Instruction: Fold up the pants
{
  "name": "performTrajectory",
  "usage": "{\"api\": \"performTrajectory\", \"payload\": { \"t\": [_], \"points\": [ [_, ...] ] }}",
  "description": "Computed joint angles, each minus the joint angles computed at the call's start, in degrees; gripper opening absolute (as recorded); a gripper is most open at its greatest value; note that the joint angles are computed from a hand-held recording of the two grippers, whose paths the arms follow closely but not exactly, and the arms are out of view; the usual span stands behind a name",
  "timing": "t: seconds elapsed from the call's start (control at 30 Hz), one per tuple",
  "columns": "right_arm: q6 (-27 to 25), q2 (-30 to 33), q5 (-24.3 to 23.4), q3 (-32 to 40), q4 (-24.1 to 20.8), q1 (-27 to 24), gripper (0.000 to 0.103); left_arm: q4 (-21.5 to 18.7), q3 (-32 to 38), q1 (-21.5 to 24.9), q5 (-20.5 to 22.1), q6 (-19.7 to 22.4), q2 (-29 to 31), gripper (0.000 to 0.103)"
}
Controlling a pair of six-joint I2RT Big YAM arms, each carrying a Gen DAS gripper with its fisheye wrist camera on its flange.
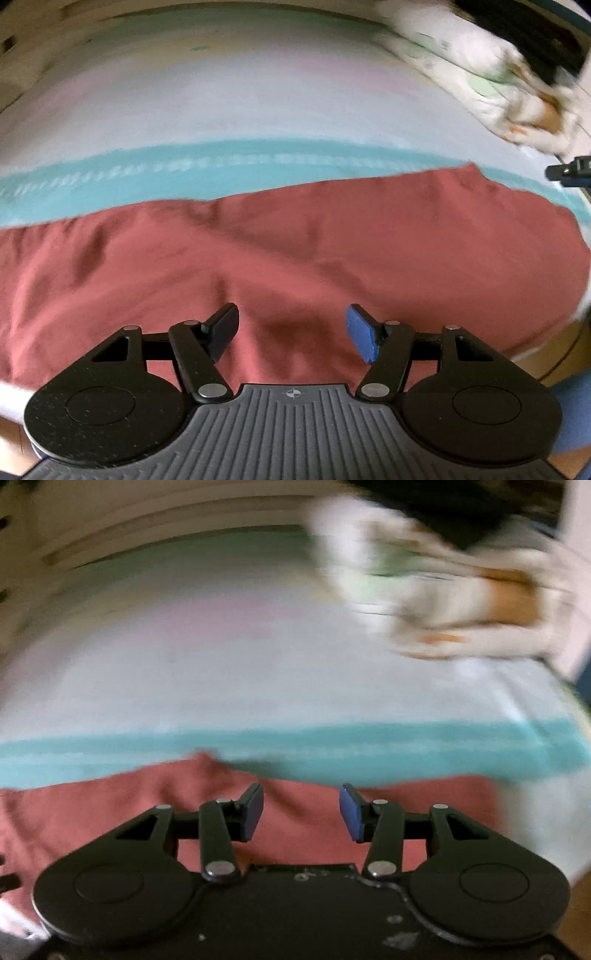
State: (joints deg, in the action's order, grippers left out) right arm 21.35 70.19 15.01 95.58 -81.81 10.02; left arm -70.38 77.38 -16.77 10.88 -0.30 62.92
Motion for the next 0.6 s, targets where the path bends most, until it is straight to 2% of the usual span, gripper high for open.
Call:
{"api": "performTrajectory", "payload": {
  "t": [0.13,0.2,0.27,0.3,0.37,0.4,0.47,0.53,0.6],
  "points": [
    [-2.27,6.47,-3.47,1.87,1.65,4.42,0.048,-2.08,-0.68,3.53,-0.85,-1.26,0.49,0.063],
    [-1.74,9.76,-5.01,2.74,0.80,5.11,0.045,-3.23,-1.36,5.29,-1.00,-1.04,0.56,0.063],
    [-0.51,12.64,-4.85,3.53,-1.02,4.90,0.043,-3.12,-2.35,7.21,0.58,-0.40,-0.32,0.063],
    [0.02,14.03,-2.56,4.39,-2.95,5.08,0.041,-3.65,-2.48,7.90,0.82,0.15,-0.56,0.063],
    [0.19,16.25,8.24,6.36,-6.16,7.67,0.044,-3.36,-3.64,9.17,1.25,0.56,-2.00,0.063],
    [-0.88,16.38,10.12,6.96,-5.93,8.59,0.044,-2.95,-4.31,9.92,1.93,0.50,-2.91,0.063],
    [-5.35,14.74,6.84,7.40,-1.15,10.66,0.041,-2.63,-4.41,11.23,2.29,-0.30,-3.92,0.063],
    [-9.24,13.38,3.77,7.66,3.58,13.97,0.041,-1.20,-4.23,12.37,0.01,-1.36,-4.46,0.063],
    [-13.60,13.35,-0.82,8.51,7.47,18.16,0.041,0.51,-3.33,13.19,-4.01,-2.11,-4.34,0.063]
  ]
}}
